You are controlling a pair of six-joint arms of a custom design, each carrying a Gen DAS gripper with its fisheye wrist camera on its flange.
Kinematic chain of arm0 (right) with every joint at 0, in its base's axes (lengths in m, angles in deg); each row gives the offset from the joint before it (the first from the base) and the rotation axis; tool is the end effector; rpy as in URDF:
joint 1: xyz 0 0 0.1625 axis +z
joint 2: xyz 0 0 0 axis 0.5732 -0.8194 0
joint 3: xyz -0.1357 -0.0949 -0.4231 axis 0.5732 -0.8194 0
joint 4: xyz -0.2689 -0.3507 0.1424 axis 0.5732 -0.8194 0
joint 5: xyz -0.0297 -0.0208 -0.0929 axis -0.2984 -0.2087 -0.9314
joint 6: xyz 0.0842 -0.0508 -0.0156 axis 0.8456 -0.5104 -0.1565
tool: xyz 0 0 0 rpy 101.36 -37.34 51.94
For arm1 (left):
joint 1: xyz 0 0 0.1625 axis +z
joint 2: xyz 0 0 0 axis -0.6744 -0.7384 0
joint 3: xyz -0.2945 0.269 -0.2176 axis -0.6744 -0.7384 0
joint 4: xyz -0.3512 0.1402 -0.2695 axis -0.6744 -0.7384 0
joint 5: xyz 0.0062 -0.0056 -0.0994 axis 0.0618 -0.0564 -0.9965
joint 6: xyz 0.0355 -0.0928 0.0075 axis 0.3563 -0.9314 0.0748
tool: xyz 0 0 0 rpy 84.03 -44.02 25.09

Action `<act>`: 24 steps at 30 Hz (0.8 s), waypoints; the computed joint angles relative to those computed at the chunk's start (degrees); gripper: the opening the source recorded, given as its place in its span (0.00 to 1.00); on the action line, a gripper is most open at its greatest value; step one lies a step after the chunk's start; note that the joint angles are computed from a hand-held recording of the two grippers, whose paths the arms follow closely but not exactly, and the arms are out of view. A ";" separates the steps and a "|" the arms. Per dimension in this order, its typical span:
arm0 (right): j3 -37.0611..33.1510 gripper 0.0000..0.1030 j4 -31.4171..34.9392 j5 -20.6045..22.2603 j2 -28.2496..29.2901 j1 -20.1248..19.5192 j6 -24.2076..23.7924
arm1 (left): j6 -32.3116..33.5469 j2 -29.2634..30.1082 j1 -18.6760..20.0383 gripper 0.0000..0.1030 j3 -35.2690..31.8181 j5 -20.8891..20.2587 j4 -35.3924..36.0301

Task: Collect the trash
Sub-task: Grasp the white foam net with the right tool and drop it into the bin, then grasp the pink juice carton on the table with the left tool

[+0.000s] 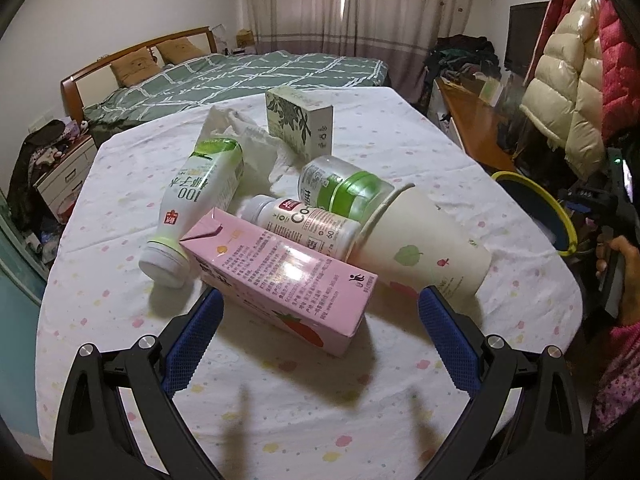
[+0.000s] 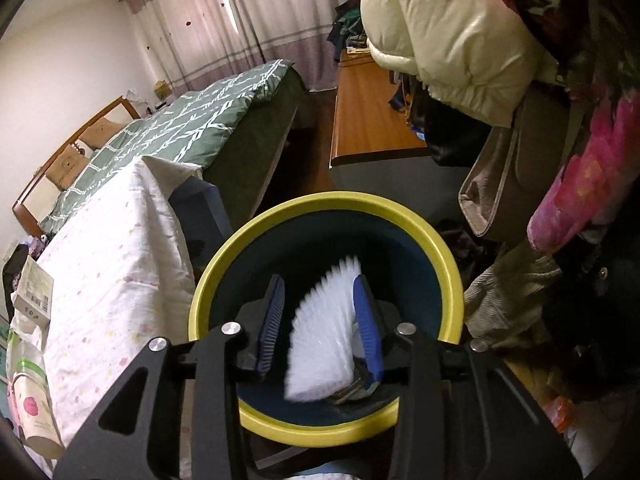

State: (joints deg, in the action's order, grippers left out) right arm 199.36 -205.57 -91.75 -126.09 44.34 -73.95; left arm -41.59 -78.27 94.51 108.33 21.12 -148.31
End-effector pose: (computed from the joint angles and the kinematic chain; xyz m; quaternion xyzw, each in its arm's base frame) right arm -0.0299 -0.6311 0.2331 -0.0811 -0.8311 0.4509 0.3151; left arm -0.1951 -0.5876 0.0764 0.2164 0.8729 -0.3032 0.3152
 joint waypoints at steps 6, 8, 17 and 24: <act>0.54 0.36 0.45 1.39 -0.83 -0.45 0.39 | -0.89 0.46 0.24 0.94 -0.27 2.45 0.60; 0.60 0.36 0.78 1.63 -0.87 -0.41 0.29 | -1.11 0.26 0.47 0.94 -0.15 3.06 0.81; 0.54 0.37 1.67 1.94 -0.65 0.58 0.09 | -3.10 -2.43 1.62 0.94 1.85 6.96 3.06; 0.64 0.37 1.44 2.21 -0.62 1.41 -0.37 | -5.21 -5.08 2.01 0.94 4.21 14.70 5.90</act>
State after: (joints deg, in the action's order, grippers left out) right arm 200.00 -204.13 -89.54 -126.71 45.75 -74.33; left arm -46.80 -83.35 96.52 112.53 35.82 -142.41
